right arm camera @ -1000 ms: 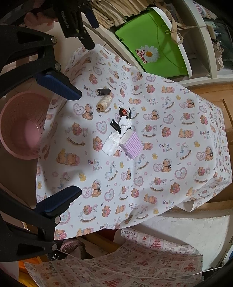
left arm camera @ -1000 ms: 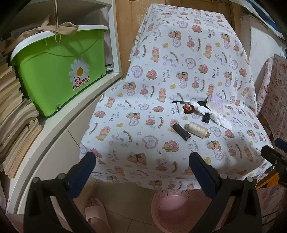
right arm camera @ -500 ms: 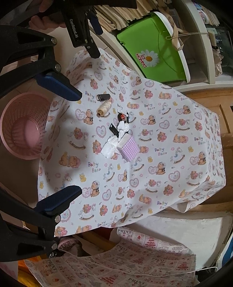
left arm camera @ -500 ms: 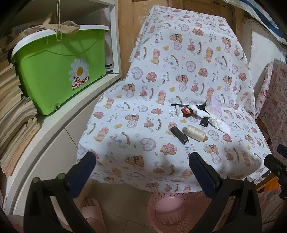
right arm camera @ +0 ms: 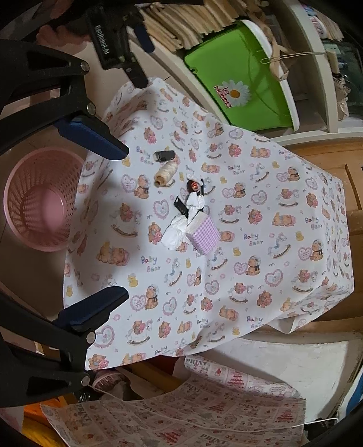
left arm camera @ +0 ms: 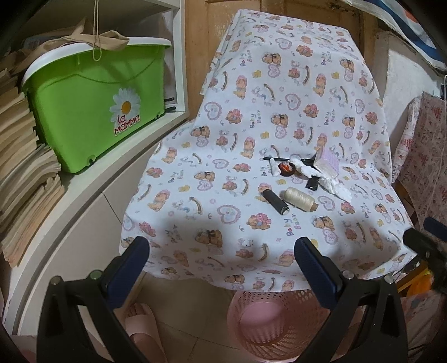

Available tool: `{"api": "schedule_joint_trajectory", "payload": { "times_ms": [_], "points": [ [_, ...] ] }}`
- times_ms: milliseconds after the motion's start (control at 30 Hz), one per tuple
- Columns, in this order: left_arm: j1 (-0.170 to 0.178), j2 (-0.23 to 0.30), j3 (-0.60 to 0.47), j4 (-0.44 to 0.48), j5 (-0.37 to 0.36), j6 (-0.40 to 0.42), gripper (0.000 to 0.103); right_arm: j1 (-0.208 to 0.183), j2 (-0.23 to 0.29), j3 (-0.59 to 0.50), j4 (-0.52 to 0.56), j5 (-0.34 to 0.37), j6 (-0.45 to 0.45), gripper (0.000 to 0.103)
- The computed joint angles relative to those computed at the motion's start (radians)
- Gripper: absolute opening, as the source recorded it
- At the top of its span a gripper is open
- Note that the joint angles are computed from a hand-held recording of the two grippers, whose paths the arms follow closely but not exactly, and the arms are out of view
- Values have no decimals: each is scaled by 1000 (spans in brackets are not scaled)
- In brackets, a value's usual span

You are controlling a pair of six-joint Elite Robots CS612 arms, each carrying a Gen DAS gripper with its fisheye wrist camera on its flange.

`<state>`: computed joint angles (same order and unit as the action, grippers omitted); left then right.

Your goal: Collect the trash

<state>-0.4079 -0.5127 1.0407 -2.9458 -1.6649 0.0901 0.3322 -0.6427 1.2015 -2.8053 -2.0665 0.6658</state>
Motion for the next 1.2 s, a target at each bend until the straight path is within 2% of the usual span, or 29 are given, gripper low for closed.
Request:
{"api": "schedule_joint_trajectory", "payload": {
  "times_ms": [133, 233, 300, 333, 367, 400, 433, 467, 533, 600, 667, 700, 733, 833, 900, 1000, 1133, 1200],
  "points": [
    [5, -1, -7, -89, -51, 75, 99, -19, -27, 11, 10, 80, 43, 93],
    [13, -9, -36, -70, -97, 45, 99, -33, -54, 26, -9, 116, 8, 93],
    [14, -5, -75, -19, -103, 29, 98, -44, -72, 32, -14, 114, -25, 93],
    [13, -2, -91, 9, -102, 33, 92, -48, -76, 34, -20, 107, -42, 93],
    [12, 2, -110, 44, -104, 45, 68, -53, -81, 35, -27, 99, -55, 93],
    [6, 9, -139, 109, -87, 72, 51, -58, -86, 36, -27, 95, -63, 93],
    [1, 12, -153, 145, -65, 86, 48, -63, -89, 37, -24, 95, -68, 91],
    [-3, 19, -166, 165, -50, 94, 48, -68, -89, 37, -21, 94, -76, 88],
    [-5, 37, -185, 178, -72, 106, 48, -73, -82, 29, -2, 83, -99, 84],
    [-10, 61, -221, 231, -79, 128, 46, -79, -72, 30, -5, 103, -119, 78],
    [-13, 90, -272, 299, -95, 136, 42, -86, -52, 22, -2, 135, -147, 65],
    [-14, 108, -305, 340, -107, 132, 40, -87, -40, 14, 8, 136, -156, 50],
    [-15, 121, -327, 363, -114, 124, 40, -88, -27, 3, 18, 141, -168, 39],
    [-22, 161, -397, 417, -105, 100, 40, -98, 6, -27, 30, 198, -185, 34],
    [-26, 186, -444, 461, -99, 93, 40, -104, 20, -38, 1, 235, -178, 34],
    [-43, 197, -447, 457, -21, 88, 41, -108, 42, -70, 0, 234, -184, 34],
    [-57, 224, -484, 511, 5, 120, 45, -115, 63, -115, 50, 230, -181, 34],
    [-59, 235, -496, 510, 5, 121, 54, -120, 65, -118, 52, 244, -153, 34]
  ]
}}
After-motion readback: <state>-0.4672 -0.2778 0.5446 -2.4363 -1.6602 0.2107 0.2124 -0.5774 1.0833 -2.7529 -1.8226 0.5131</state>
